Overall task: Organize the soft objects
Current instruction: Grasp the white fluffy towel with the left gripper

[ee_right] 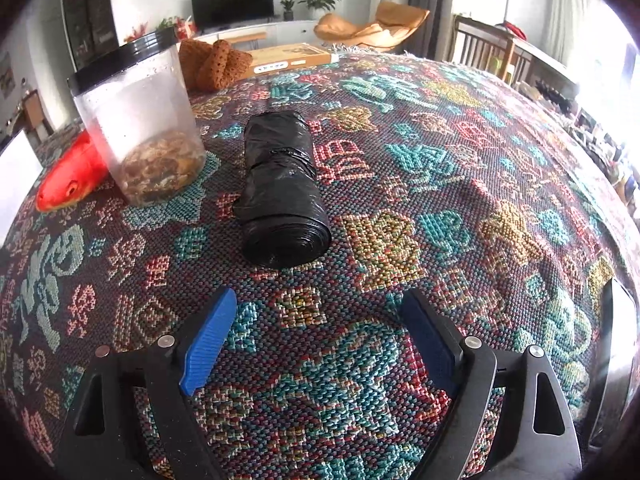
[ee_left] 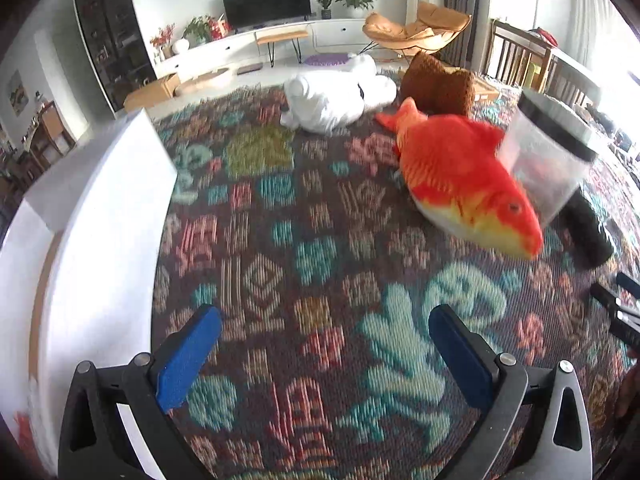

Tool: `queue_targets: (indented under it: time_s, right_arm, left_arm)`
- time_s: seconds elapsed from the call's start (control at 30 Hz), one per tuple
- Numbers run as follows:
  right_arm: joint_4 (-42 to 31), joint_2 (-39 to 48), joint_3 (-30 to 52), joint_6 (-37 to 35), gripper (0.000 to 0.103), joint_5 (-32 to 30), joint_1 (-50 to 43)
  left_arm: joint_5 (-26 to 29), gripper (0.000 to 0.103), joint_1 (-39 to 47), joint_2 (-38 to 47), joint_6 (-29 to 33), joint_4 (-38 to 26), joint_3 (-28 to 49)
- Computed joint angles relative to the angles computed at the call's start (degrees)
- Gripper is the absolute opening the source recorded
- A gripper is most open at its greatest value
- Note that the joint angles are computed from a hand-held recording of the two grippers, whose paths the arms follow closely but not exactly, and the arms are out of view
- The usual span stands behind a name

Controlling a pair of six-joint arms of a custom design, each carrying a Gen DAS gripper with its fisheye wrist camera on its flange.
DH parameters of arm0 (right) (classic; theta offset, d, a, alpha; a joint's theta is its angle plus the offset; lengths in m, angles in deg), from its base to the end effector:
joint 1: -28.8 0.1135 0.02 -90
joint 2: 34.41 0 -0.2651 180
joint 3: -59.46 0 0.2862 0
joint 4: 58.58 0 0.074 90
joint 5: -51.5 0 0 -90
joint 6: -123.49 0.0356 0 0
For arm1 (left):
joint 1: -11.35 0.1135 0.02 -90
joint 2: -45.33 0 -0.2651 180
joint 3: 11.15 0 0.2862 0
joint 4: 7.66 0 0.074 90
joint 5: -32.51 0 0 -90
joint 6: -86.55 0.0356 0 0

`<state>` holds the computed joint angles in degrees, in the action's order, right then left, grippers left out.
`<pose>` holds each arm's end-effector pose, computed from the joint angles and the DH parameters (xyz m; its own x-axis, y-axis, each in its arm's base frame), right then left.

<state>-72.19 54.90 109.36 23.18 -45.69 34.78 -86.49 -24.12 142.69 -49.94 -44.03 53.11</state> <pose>0.3016 0.0361 0.1096 -0.7498 -0.2571 -0.6097 -0.3176 0.9482 -0.0093 0.2793 -0.1778 0.1217 -0.7928 -0.2140 -0.5707 -0.2991 0.9525 0.0582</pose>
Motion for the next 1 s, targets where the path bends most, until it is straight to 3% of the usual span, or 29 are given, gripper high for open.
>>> queue_targets:
  time_s: [0.13,0.2,0.3,0.43,0.57,0.67,0.7,0.8,0.9,1.0]
  right_arm:
    - [0.2,0.2,0.1,0.1,0.087,0.1,0.1]
    - [0.1,0.0,0.0,0.0,0.087,0.1,0.1]
    - [0.1,0.0,-0.1,0.0,0.087,0.1,0.1]
    - [0.4,1.4,1.0,0.0,0.088,0.0,0.0]
    - [1.0,2.1,1.0,0.3,0.089,0.1,0.4]
    - [1.0,2.0,0.9,0.3,0.089,0.1,0.4]
    - [1.0,2.0,1.0,0.3,0.089,0.1,0.4]
    - [1.0,2.0,1.0,0.3,0.089,0.1,0.3]
    - [0.9,2.0,1.0,0.3,0.089,0.1,0.4]
    - [1.0,2.0,1.0,0.3,0.089,0.1,0.3]
  left_arm:
    - [1.1,0.103,10.7,8.3,16.6,-0.1,13.8]
    - [3.4,0.103,15.0,14.8,21.4,-2.0,22.8]
    - [1.7,0.103,17.8,25.7,27.4,-6.6,36.9]
    - [-0.4,0.103,19.2,37.4,32.2,-10.2,51.3]
    - [-0.7,0.102,20.9,46.7,32.2,-15.1,63.2]
    - [7.8,0.058,23.1,43.1,28.9,-8.5,56.9]
    - [8.4,0.053,23.2,41.3,27.3,-6.5,54.2]
    - [9.1,0.05,22.6,33.6,24.8,-2.7,44.3]
    - [9.6,0.05,20.3,21.2,19.4,0.3,29.2]
    - [6.6,0.05,13.9,10.0,12.5,-2.2,16.1]
